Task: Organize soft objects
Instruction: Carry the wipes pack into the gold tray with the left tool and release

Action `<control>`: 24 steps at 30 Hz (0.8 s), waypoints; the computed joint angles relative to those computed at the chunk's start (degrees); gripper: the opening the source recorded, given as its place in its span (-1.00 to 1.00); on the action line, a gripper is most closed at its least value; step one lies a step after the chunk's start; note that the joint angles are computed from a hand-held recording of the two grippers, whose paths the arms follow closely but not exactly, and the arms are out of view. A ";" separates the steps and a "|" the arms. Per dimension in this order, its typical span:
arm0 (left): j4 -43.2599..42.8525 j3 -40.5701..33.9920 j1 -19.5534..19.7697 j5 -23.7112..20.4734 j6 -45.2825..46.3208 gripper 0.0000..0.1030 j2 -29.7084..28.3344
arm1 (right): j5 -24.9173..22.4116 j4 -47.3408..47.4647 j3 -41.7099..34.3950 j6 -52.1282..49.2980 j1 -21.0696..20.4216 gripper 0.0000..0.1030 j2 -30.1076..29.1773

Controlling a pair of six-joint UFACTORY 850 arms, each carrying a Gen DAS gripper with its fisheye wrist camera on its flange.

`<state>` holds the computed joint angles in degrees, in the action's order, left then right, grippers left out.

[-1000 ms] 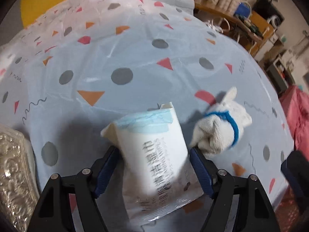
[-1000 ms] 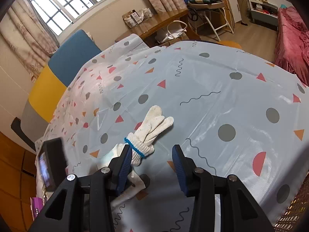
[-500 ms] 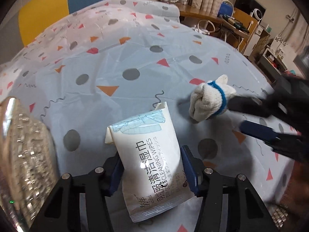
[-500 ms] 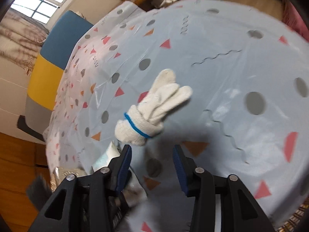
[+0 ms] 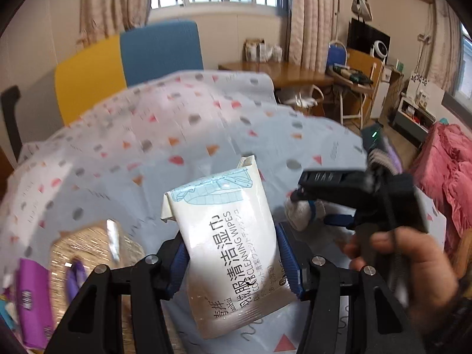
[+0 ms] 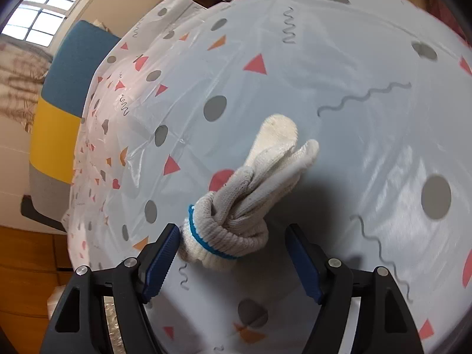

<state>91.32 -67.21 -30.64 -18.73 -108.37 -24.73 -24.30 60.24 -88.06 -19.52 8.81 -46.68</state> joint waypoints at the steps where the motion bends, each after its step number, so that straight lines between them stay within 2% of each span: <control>1: 0.88 0.13 0.04 -0.38 -0.67 0.10 0.43 | 0.60 -1.38 -0.59 0.43 0.23 0.46 -0.35; 4: 3.68 1.80 -0.13 -2.09 -2.84 0.10 2.72 | 2.47 -5.10 -1.55 0.92 0.87 0.43 -0.81; 6: 4.99 2.68 -0.19 -3.16 -4.03 0.10 4.05 | 3.80 -9.82 -1.94 3.69 1.42 0.27 -0.90; 7: 5.52 3.10 -0.17 -3.60 -4.56 0.10 4.63 | 4.29 -13.04 -2.16 5.70 1.73 0.12 -0.93; 13: 7.00 5.65 0.28 -5.90 -5.87 0.10 8.29 | 4.75 -19.93 -2.52 8.05 2.67 0.03 -0.91; 24: 10.09 14.02 2.87 -10.85 -10.88 0.10 17.85 | 4.81 -29.17 -2.71 6.74 5.49 0.01 -0.60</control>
<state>101.41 -53.19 -27.78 -29.58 -119.25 -6.88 -19.49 31.08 -90.77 -12.78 14.30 -47.29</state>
